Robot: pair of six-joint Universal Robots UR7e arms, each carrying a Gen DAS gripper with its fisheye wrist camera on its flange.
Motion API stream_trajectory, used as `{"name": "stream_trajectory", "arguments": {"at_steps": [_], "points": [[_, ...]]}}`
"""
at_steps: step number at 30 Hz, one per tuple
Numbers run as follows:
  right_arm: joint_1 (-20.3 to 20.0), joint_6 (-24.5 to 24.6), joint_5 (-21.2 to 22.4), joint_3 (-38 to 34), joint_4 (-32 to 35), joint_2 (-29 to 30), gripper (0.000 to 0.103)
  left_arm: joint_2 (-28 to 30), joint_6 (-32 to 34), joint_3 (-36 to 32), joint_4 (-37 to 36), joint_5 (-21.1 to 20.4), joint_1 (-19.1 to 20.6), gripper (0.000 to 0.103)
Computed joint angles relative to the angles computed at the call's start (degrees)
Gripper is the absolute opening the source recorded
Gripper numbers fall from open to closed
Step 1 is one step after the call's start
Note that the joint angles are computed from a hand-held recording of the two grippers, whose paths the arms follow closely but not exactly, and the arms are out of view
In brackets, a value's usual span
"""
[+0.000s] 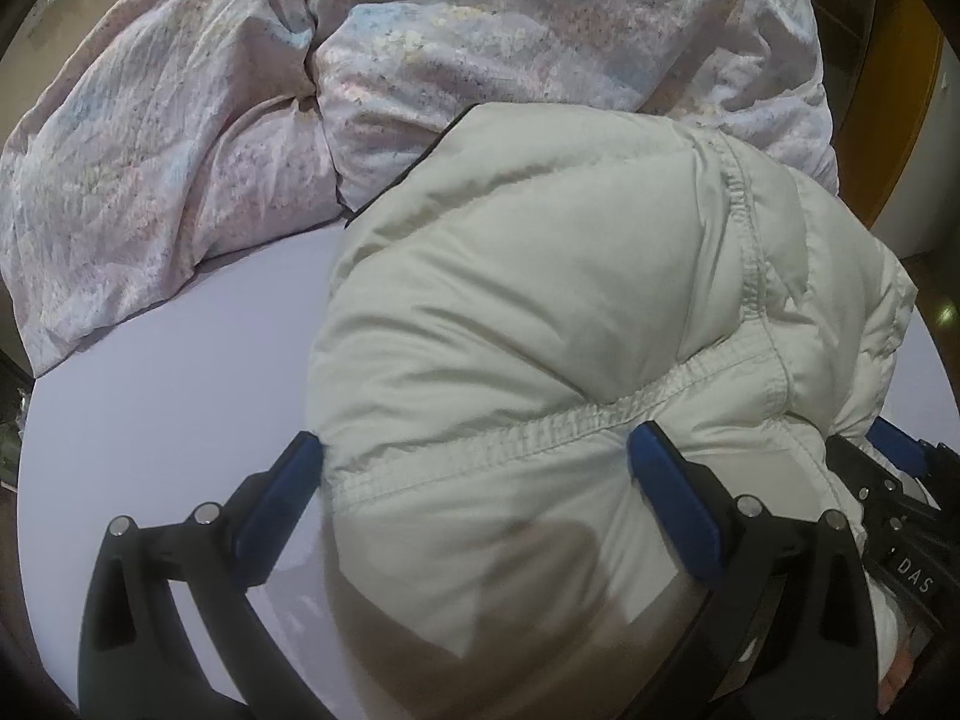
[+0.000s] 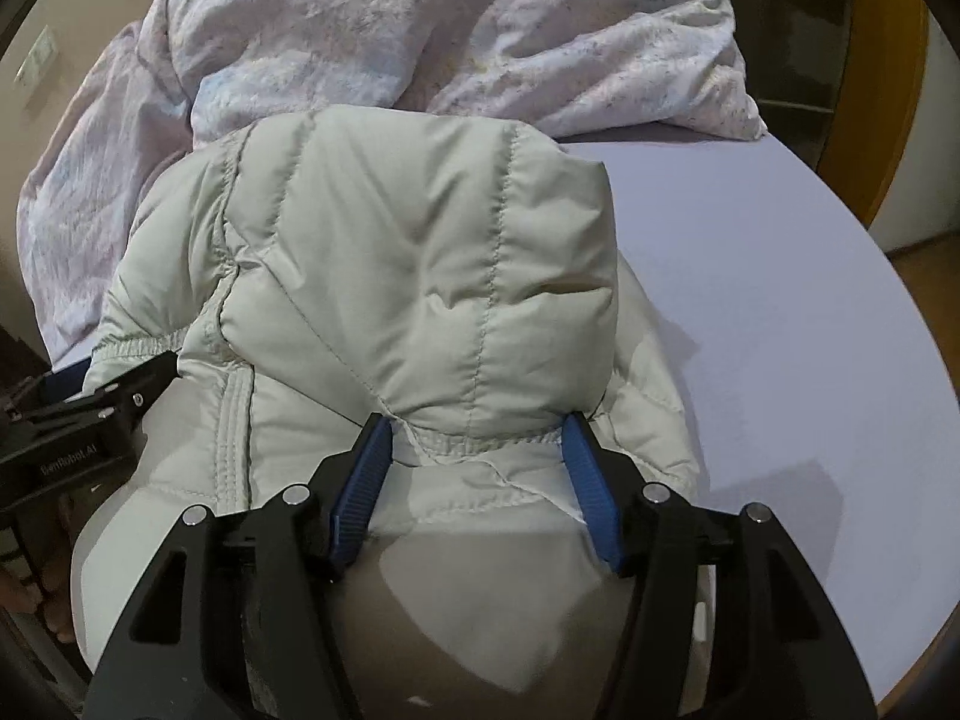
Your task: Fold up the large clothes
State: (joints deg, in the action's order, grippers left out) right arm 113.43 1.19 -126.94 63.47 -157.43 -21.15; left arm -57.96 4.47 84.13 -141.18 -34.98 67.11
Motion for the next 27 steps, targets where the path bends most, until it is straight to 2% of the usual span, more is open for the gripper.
{"name": "stream_trajectory", "arguments": {"at_steps": [2,4,6,8,9,12,15,18,21,27], "points": [[0.24,1.81,1.21,0.55,2.24,-1.48,0.062,-0.94,-0.73,0.06,1.08,-0.59,-0.17,0.101],[-0.05,3.47,4.96,2.76,1.85,-4.17,0.071,-2.00,-1.56,0.23,2.47,-0.58,-0.52,0.101],[-0.37,4.29,6.40,4.63,0.26,-6.21,0.095,-3.36,-1.35,0.76,2.98,-0.89,-0.82,0.101],[-1.14,5.58,8.49,5.70,0.77,-8.18,0.098,-4.92,-1.87,1.26,3.88,-2.20,-0.74,0.101],[-1.77,7.22,9.48,5.59,3.32,-9.14,0.101,-5.82,-2.51,1.40,4.67,-3.14,-0.52,0.101],[-3.68,11.83,11.77,4.13,11.81,-10.59,0.102,-8.81,-6.89,0.70,9.67,-8.68,1.36,0.101],[-6.04,16.45,16.94,3.23,17.85,-11.43,0.102,-10.15,-11.57,-0.99,14.65,-13.55,3.73,0.101],[-7.72,19.22,21.36,3.26,19.14,-11.56,0.102,-10.44,-15.23,-2.97,17.66,-19.69,6.01,0.101],[-8.88,21.43,23.88,1.71,21.60,-10.62,0.102,-9.81,-16.43,-4.60,19.56,-24.85,7.34,0.101],[-10.32,21.50,31.54,-0.66,24.93,-8.58,0.102,-8.22,-18.77,-6.06,20.38,-30.81,8.97,0.101]]}}
